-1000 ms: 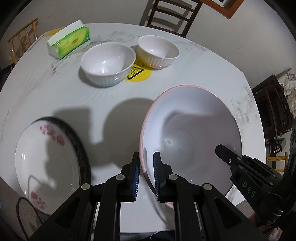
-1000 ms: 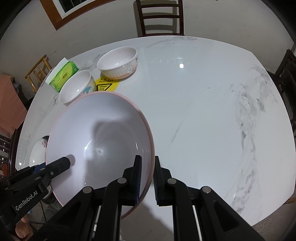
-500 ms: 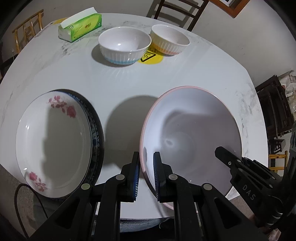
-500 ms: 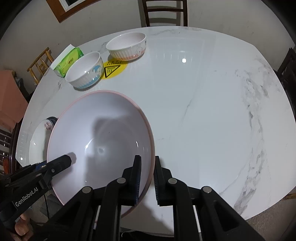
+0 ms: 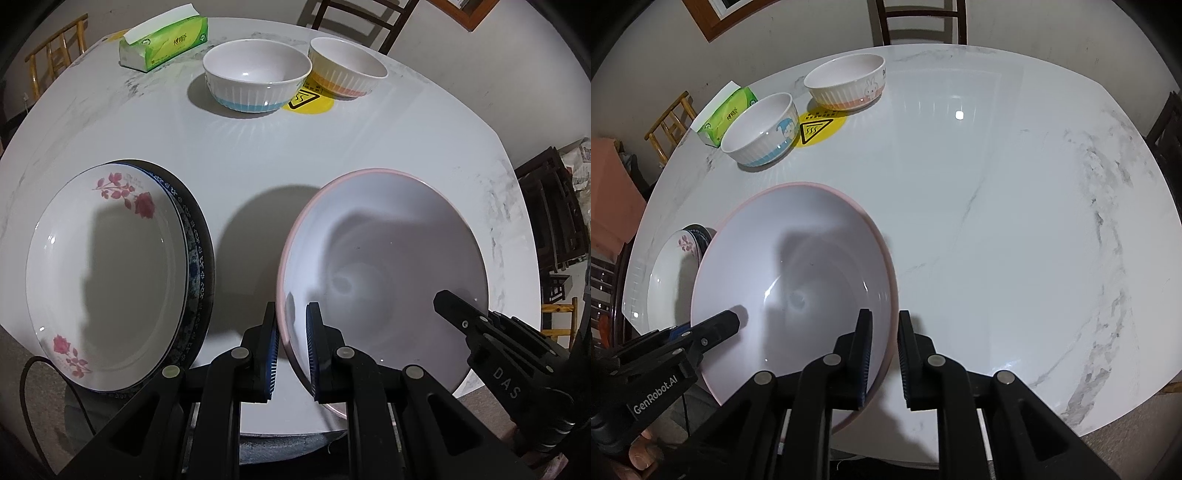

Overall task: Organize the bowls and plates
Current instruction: 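Carry the pink bowl toward the plate stack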

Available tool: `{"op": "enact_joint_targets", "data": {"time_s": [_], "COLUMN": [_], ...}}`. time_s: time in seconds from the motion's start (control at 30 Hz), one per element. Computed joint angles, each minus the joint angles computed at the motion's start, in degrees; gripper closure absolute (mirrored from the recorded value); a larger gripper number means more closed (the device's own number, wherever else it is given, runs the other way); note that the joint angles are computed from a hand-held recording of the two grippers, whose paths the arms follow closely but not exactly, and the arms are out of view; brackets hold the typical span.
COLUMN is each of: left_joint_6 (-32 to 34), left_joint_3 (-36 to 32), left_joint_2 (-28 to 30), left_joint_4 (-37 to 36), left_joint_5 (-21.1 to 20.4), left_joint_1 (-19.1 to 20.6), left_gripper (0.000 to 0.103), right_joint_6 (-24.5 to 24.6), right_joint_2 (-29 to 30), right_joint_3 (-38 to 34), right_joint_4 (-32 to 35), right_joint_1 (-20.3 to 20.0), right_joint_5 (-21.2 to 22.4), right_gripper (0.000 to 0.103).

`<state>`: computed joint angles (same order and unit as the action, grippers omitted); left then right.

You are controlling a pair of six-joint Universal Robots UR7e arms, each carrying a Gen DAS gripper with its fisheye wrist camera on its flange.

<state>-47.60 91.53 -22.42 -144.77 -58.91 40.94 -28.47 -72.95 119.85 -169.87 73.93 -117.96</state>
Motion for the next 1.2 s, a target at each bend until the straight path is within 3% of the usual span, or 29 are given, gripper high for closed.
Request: {"op": "enact_joint_targets", "data": {"time_s": [0.37, 0.8, 1.2], "left_joint_6": [-0.1, 0.1, -0.2], "left_joint_3": [-0.3, 0.0, 1.0], "left_joint_2": [0.5, 0.3, -0.9], "left_joint_4": [0.0, -0.7, -1.0], "left_joint_5": [0.8, 1.0, 2.0], "left_joint_1": [-0.2, -0.1, -0.3], "left_gripper": [0.092, 0.092, 0.091], "right_joint_6": [0.3, -0.3, -3.1], "right_joint_2": [-0.1, 0.6, 0.5], "right_joint_3": [-0.2, -0.6, 0.4], "right_joint_4": [1.5, 1.5, -3.0], "right_joint_1": [-0.7, -0.1, 1.0], "right_joint_5": [1.4, 0.1, -0.7], "right_gripper": [0.086, 0.086, 0.082]}}
